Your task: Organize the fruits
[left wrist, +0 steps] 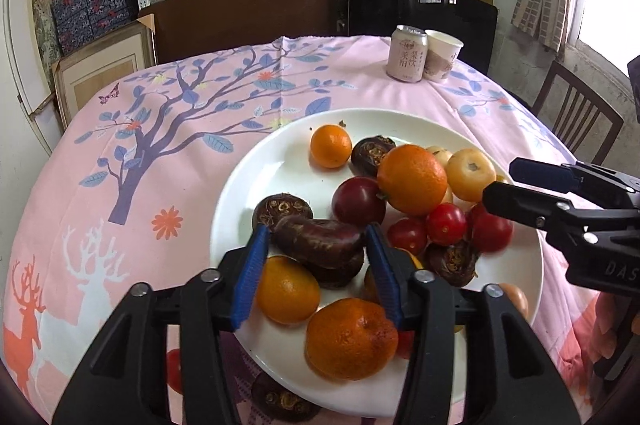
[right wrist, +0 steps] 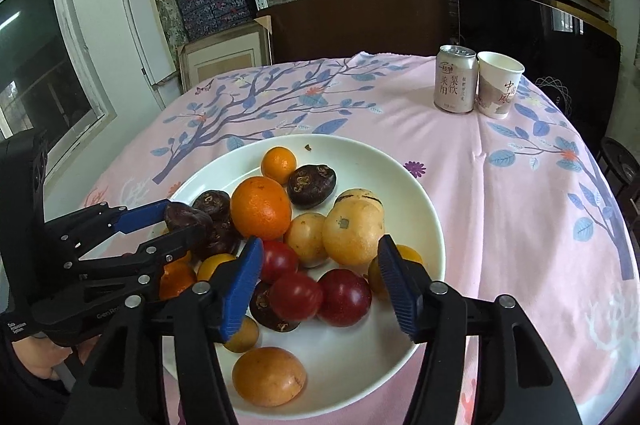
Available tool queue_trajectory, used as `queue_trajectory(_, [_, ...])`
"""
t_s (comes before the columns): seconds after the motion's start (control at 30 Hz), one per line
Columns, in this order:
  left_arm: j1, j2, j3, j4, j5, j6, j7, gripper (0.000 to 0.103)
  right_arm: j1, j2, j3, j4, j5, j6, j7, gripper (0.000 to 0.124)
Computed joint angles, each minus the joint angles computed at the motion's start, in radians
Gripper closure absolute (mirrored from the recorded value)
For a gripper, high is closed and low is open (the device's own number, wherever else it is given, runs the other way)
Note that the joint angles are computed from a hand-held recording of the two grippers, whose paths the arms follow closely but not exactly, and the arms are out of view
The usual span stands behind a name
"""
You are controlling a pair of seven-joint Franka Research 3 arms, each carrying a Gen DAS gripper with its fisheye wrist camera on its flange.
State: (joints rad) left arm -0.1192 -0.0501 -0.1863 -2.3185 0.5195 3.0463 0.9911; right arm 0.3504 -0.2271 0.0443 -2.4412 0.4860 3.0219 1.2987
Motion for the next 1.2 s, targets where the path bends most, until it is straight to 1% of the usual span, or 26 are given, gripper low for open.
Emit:
queue_trajectory(0.03, [0.016,-0.010,-0.007,-0.004,0.062,0.012,-0.062,0.038,0.002,-0.005,-0.003,-0.003,0.004,0.002,-0.003,0.064])
queue_trajectory(0.07, [0.035,-0.024,-0.015,-0.010,0.123,0.028,-0.126,0.030,0.001,-0.012,-0.003,-0.007,0.005,0.003,-0.001,0.064])
queue_trajectory(0.1, [0.043,-0.036,-0.017,-0.018,0.145,0.042,-0.153,0.024,0.002,-0.023,-0.004,-0.015,0.008,0.003,0.000,0.064])
queue_trajectory(0.2, [0.066,-0.094,-0.022,-0.063,0.158,0.096,-0.190,0.016,0.018,-0.052,-0.021,-0.033,0.033,0.001,-0.012,0.063])
queue_trajectory(0.27, [0.064,-0.142,-0.012,-0.111,0.126,0.126,-0.165,0.016,0.020,-0.078,-0.023,-0.053,0.041,-0.003,-0.011,0.063])
queue_trajectory(0.33, [0.077,-0.197,-0.010,-0.165,0.102,0.149,-0.144,0.014,0.018,-0.104,-0.022,-0.076,0.041,-0.006,-0.006,0.063])
queue_trajectory(0.43, [0.085,-0.279,0.015,-0.253,0.057,0.171,-0.116,0.010,0.018,-0.141,-0.019,-0.114,0.036,-0.011,0.004,0.063])
queue_trajectory(0.47, [0.064,-0.300,0.046,-0.281,0.037,0.171,-0.098,0.009,0.020,-0.148,-0.018,-0.122,0.034,-0.016,0.009,0.063])
queue_trajectory(0.5, [0.055,-0.316,0.063,-0.300,0.023,0.160,-0.081,0.009,0.023,-0.157,-0.017,-0.132,0.033,-0.022,0.012,0.063])
queue_trajectory(0.63, [0.129,-0.377,0.021,-0.374,-0.002,0.118,-0.052,0.008,0.035,-0.195,0.008,-0.184,0.017,-0.028,0.033,0.063])
queue_trajectory(0.77, [0.195,-0.410,-0.019,-0.422,-0.026,0.096,-0.036,0.008,0.060,-0.223,0.041,-0.223,-0.009,-0.039,0.067,0.063])
queue_trajectory(0.83, [0.237,-0.420,-0.048,-0.434,-0.023,0.092,-0.036,0.008,0.079,-0.229,0.062,-0.232,-0.023,-0.051,0.086,0.063])
queue_trajectory(0.9, [0.268,-0.430,-0.064,-0.446,-0.022,0.101,-0.041,0.008,0.086,-0.226,0.089,-0.231,-0.044,-0.057,0.115,0.063])
queue_trajectory(0.97, [0.280,-0.437,-0.067,-0.454,-0.027,0.110,-0.041,0.008,0.102,-0.210,0.107,-0.219,-0.057,-0.059,0.145,0.063])
queue_trajectory(1.0, [0.295,-0.440,-0.078,-0.457,-0.027,0.118,-0.045,0.008,0.106,-0.200,0.115,-0.214,-0.064,-0.058,0.163,0.063])
queue_trajectory(1.07, [0.338,-0.447,-0.118,-0.458,-0.023,0.131,-0.056,0.008,0.109,-0.175,0.133,-0.199,-0.077,-0.052,0.204,0.063])
queue_trajectory(1.13, [0.377,-0.452,-0.151,-0.459,-0.020,0.147,-0.065,0.008,0.094,-0.149,0.164,-0.183,-0.108,-0.045,0.260,0.063])
queue_trajectory(1.17, [0.376,-0.450,-0.147,-0.462,-0.022,0.154,-0.064,0.008,0.089,-0.134,0.176,-0.173,-0.125,-0.043,0.286,0.063])
queue_trajectory(1.2, [0.360,-0.446,-0.127,-0.464,-0.028,0.160,-0.056,0.008,0.076,-0.119,0.194,-0.162,-0.150,-0.043,0.317,0.063])
